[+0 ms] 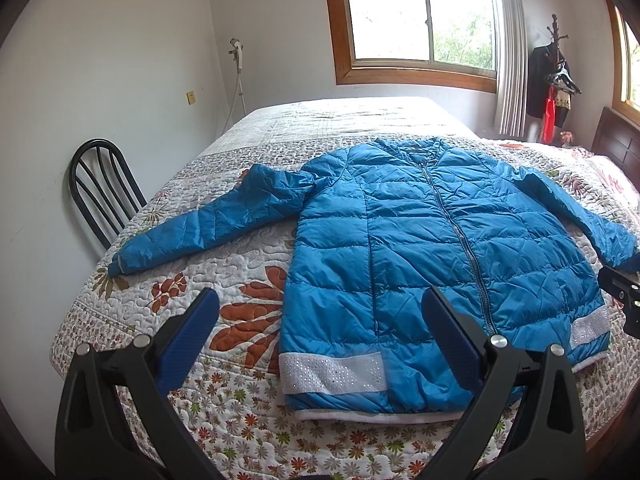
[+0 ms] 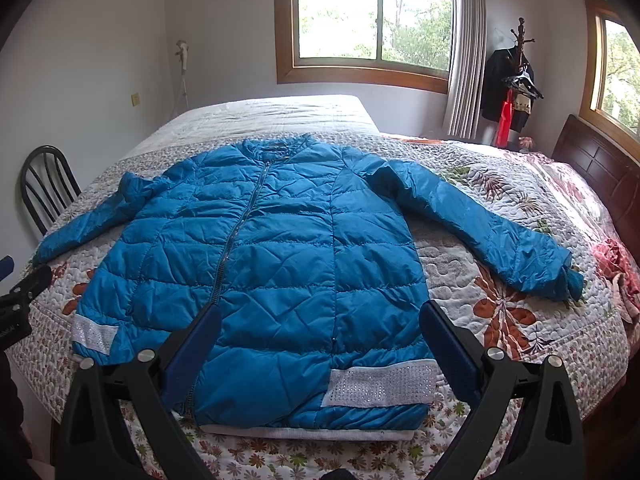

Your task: Fold large clothes

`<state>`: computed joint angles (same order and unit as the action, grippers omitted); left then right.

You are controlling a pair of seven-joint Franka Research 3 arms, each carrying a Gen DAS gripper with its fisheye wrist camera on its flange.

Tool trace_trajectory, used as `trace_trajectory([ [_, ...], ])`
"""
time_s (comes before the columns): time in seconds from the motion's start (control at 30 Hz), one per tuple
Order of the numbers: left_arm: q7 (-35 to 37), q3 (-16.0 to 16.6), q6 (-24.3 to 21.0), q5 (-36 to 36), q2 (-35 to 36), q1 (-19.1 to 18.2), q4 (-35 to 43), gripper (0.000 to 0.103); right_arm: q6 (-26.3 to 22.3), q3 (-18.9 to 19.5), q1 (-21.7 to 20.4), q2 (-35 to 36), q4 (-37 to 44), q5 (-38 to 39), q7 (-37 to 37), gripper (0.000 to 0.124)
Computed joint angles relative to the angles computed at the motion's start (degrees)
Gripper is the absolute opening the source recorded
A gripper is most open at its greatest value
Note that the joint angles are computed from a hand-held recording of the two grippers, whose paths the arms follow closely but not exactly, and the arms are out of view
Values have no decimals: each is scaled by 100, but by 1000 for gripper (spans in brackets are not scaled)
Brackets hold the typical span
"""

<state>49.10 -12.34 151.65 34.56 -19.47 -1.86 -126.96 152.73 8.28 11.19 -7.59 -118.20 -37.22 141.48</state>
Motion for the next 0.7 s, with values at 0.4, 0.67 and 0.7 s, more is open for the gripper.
trace_trajectory([
  [0.4, -4, 1, 0, 11, 1, -3, 0, 100, 2, -10, 10, 15, 11, 11, -21, 99],
  [0.67, -16, -3, -1, 23, 0, 0, 0, 100, 17, -17, 12, 10, -1, 54, -64, 99],
  [0.7, -16, -2, -1, 23, 0, 0, 0, 100, 21, -16, 9, 10, -2, 48, -62, 99],
])
